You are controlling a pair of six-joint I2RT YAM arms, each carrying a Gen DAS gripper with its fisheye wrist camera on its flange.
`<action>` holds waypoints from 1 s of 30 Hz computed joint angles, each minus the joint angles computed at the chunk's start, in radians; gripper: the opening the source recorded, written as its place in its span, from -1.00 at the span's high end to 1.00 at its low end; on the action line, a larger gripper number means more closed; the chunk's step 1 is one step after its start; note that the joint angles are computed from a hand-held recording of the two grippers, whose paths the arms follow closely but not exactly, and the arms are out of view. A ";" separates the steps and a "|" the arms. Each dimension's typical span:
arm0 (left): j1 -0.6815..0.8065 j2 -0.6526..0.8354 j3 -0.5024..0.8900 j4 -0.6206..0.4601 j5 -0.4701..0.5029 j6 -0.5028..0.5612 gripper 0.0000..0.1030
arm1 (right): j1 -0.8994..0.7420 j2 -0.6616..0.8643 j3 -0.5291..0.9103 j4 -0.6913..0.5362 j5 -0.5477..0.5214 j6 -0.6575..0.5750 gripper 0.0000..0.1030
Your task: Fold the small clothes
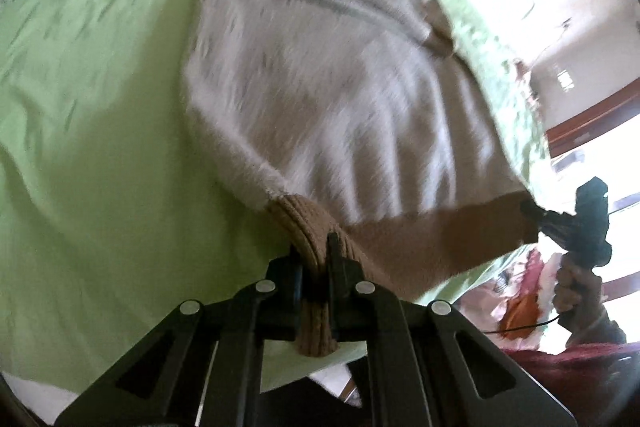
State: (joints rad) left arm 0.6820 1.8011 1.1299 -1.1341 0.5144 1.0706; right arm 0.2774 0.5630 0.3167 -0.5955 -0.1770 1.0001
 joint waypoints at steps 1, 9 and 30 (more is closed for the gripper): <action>-0.009 0.001 0.029 -0.020 0.028 -0.013 0.86 | -0.010 -0.008 0.006 0.005 -0.004 -0.007 0.85; -0.099 0.031 0.240 -0.079 0.184 -0.178 0.86 | -0.168 0.114 0.092 0.169 -0.069 -0.112 0.85; -0.426 0.526 1.112 0.137 0.202 -0.865 0.86 | -0.487 1.033 0.740 0.579 -0.304 -0.222 0.85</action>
State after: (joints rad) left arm 0.2561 2.3270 2.2424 -0.9967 0.7163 0.2053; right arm -0.2092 1.5960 1.0571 -0.0162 -0.4813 0.7781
